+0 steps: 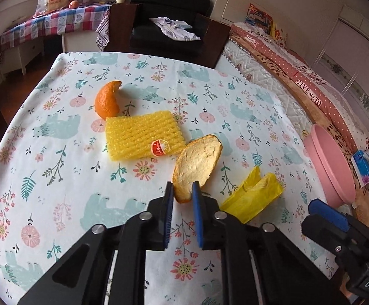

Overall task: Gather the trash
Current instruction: 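Grasp bread slice with left gripper while right gripper grasps yellow plastic bag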

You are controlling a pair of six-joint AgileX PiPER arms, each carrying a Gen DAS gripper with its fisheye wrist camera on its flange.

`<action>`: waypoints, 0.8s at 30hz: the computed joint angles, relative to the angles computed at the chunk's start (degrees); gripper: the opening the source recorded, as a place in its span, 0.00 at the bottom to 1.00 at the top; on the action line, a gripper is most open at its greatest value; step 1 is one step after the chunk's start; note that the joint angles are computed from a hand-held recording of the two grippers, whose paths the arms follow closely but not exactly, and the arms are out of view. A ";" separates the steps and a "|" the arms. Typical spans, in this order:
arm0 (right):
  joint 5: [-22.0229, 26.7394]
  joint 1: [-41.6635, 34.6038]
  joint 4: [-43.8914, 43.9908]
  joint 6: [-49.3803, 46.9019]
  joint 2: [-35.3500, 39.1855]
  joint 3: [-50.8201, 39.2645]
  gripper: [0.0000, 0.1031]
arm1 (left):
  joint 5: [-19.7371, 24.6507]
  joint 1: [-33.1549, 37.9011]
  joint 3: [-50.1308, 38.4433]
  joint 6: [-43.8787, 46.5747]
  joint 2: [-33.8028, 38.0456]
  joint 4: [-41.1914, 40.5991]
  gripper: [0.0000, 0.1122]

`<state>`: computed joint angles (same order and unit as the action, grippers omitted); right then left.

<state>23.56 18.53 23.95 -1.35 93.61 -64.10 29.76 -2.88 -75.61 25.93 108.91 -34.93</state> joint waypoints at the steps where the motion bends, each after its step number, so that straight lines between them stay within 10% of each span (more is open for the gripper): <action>1: 0.42 0.18 0.11 -0.01 0.45 -0.50 0.47 | -0.49 0.33 0.32 0.30 -0.33 -0.38 0.03; 13: 7.18 0.40 5.44 2.99 10.18 -10.65 0.48 | -2.90 4.91 5.88 10.97 -6.07 -8.28 0.02; 24: 11.16 5.07 -15.57 24.93 18.29 -22.42 0.47 | -1.45 8.68 7.38 16.87 -7.12 -14.22 0.02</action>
